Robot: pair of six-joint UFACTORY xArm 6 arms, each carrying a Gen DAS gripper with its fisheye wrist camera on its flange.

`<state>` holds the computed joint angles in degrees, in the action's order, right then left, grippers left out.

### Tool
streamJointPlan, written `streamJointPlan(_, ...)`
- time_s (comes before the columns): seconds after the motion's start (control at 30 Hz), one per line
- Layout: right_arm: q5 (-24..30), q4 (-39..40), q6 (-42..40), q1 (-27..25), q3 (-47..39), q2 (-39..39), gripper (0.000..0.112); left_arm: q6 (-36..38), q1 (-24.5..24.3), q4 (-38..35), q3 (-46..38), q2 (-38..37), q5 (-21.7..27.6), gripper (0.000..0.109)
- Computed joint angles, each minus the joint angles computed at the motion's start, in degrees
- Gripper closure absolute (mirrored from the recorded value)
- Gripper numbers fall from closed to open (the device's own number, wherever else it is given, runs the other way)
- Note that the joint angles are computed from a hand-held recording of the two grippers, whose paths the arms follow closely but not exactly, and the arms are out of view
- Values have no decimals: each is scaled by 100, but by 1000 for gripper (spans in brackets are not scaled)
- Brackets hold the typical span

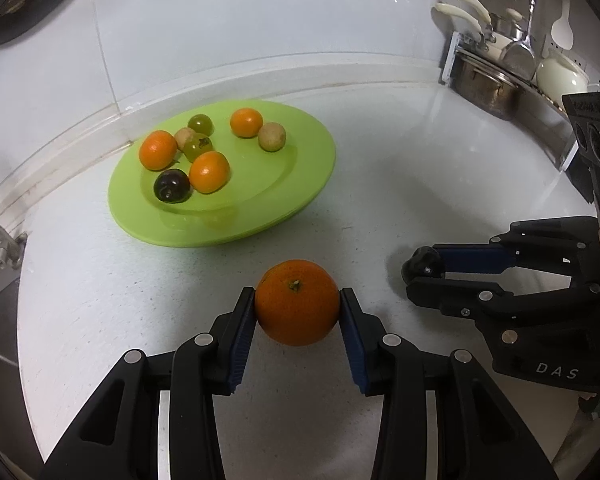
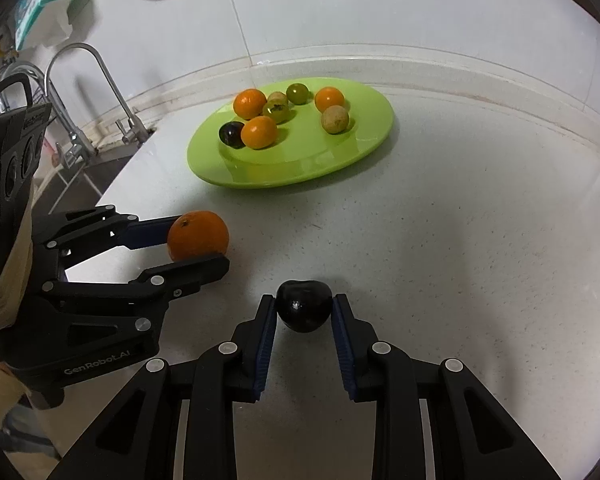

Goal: Organize fruits
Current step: 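Grasp the large orange with the left gripper while the right gripper grasps a dark plum, then carry the large orange and dark plum in both grippers over the green plate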

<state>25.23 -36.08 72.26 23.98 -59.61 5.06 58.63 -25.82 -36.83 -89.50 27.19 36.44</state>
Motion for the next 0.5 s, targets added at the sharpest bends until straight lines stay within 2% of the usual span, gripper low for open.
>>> streamJointPlan(0.5,142,-709,398,89,-2,-346,83,108,-17,-365,465,-551,-421,68)
